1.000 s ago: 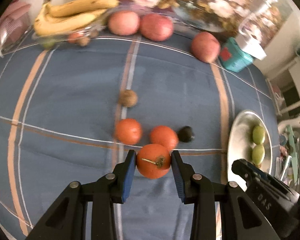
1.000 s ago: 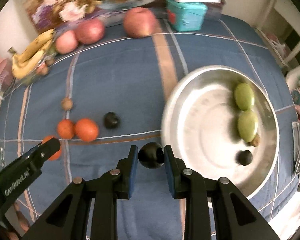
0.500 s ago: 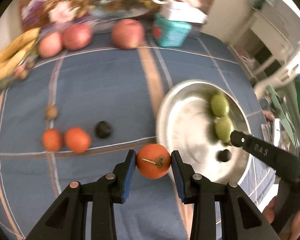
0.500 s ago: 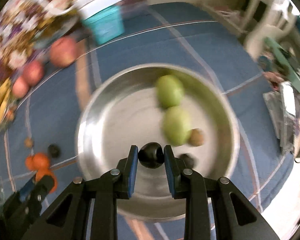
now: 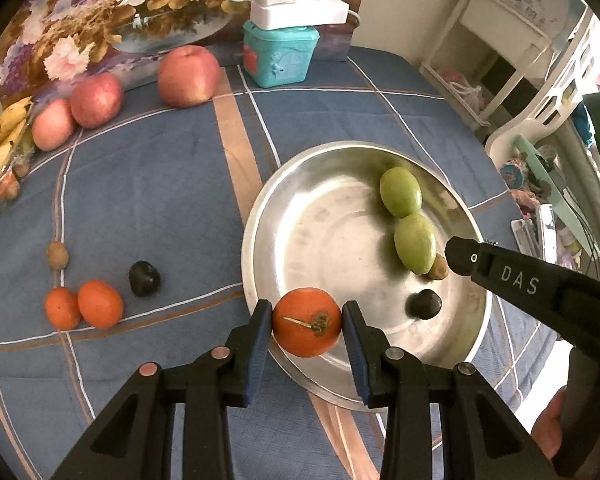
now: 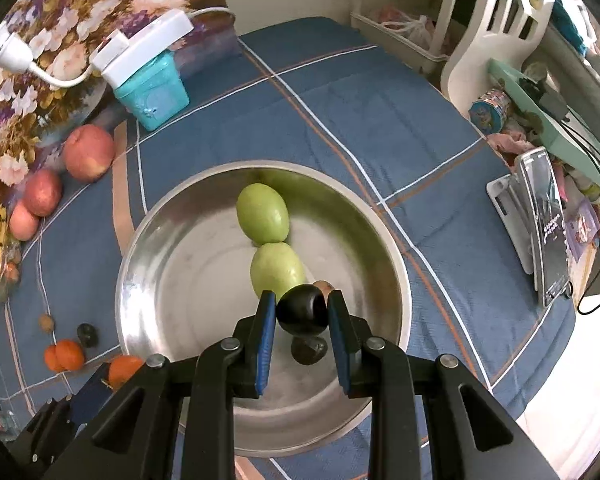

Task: Organize fruits
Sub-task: 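Carry the tomato and black fruit into the steel bowl and open both grippers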

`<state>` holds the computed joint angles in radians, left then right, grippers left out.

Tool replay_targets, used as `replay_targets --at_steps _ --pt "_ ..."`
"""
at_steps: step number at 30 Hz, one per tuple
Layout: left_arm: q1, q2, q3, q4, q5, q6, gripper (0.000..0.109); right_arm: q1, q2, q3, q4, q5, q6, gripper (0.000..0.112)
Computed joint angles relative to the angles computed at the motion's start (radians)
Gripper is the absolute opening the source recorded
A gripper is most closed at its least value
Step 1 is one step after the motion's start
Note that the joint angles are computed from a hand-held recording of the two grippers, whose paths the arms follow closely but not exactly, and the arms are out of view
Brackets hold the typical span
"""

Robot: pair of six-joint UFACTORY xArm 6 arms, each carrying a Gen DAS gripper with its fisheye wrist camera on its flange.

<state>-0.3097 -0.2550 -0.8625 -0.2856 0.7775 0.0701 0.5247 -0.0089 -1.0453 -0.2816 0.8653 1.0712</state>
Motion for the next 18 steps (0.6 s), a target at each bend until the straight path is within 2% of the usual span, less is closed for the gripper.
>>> replay_targets --at_steps 6,8,9,13,18 --pt "-0.002 0.01 -0.003 0.004 0.004 0.002 0.041 -0.011 0.016 -0.008 0.05 -0.021 -0.059 0.028" --pt "-0.003 0.011 -0.004 0.007 0.001 -0.004 0.057 -0.016 0.011 0.004 0.085 -0.048 -0.079 0.03" --pt "-0.003 0.009 -0.002 0.004 -0.005 -0.003 0.06 -0.019 0.008 0.009 0.1 -0.058 -0.087 0.031" --pt "0.001 0.003 -0.001 -0.003 -0.005 0.003 0.061 -0.018 -0.012 0.026 0.097 -0.081 -0.076 0.042" --pt "0.022 0.01 -0.01 0.032 0.022 -0.038 0.07 -0.019 -0.024 0.036 0.1 -0.098 -0.073 0.044"
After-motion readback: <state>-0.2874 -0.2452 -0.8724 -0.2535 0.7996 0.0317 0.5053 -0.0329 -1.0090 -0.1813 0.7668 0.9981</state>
